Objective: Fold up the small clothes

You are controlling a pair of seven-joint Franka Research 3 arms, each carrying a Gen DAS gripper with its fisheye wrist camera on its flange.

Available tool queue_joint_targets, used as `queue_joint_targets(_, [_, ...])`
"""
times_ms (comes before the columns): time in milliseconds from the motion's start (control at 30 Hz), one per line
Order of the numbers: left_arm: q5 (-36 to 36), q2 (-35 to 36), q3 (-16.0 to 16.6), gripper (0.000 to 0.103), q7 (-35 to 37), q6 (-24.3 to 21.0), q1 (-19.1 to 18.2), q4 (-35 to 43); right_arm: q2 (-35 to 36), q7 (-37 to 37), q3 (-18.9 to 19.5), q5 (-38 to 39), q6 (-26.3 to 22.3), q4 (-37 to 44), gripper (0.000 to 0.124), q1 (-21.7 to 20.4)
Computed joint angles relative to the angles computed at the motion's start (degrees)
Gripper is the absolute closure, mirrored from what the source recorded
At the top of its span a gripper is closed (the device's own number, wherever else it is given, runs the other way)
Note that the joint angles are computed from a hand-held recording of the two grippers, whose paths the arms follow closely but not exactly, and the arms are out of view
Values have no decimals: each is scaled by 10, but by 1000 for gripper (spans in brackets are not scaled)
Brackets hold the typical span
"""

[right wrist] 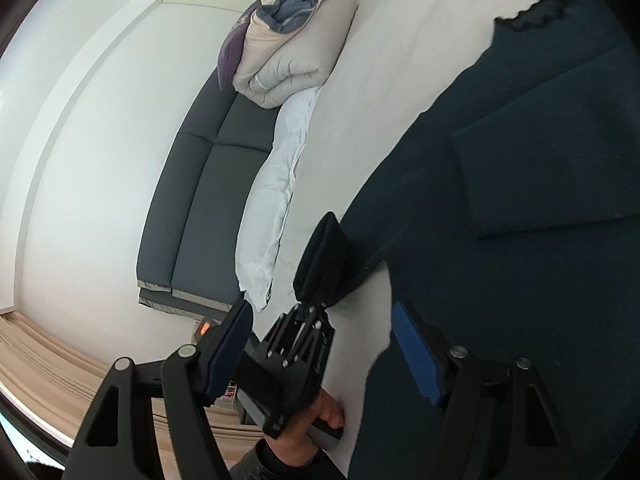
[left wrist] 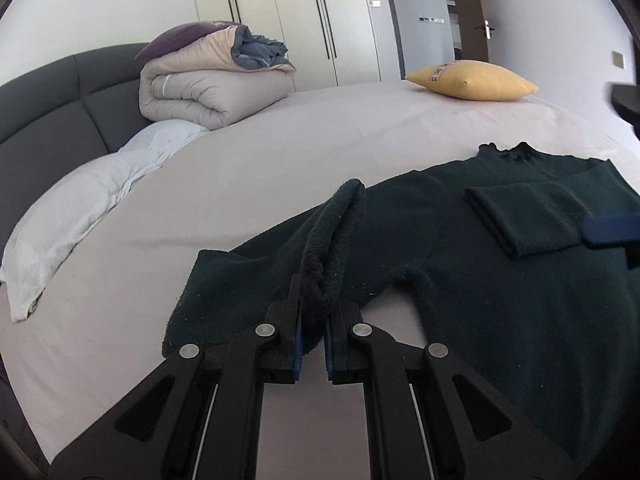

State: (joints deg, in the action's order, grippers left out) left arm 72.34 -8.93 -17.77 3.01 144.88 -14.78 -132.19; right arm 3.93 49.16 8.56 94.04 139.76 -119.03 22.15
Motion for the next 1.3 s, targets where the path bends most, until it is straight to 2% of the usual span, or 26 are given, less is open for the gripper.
queue_joint_targets(133, [23,5,-13,96,5,-27,-14,1,91,46,12,-32,-24,103,48,1])
queue_joint_targets(300, [36,6,-17,96,7,-46,-26,4,154,112,35,-129,-9,182,49,4])
queue_joint_targets(367, [38,8,-18,96,7,-52,-31,6,170,135,41,-170,-7,203,66,5])
queue_joint_targets(400, [36,10,-18,96,9,-54,-33,8,178,153,43,-192,-5,211,69,7])
queue_joint_targets(500, [35,5,-16,96,12,-56,-37,5,186,168,54,-225,2,219,88,3])
queue_joint_targets(567, [34,3,-17,96,13,-58,-38,6,178,165,58,-239,14,211,106,1])
queue_joint_targets(600, [32,2,-15,96,18,-57,-37,8,174,167,59,-244,22,205,110,1])
queue_joint_targets(733, [27,4,-20,95,25,-55,-41,18,151,166,60,-252,50,184,114,-1])
queue_joint_targets(900, [9,-1,-23,94,30,-38,-48,33,115,136,56,-217,68,149,115,-11])
queue_joint_targets(1000, [-3,-5,-23,91,34,-9,-49,42,91,116,46,-194,74,129,115,-19])
queue_joint_targets(1167, [-50,-25,-8,90,29,119,-36,27,38,76,13,-147,68,81,115,-43])
queue_joint_targets(1300, [-71,-43,-3,90,-2,188,-5,13,-2,72,-21,-170,54,38,115,-62])
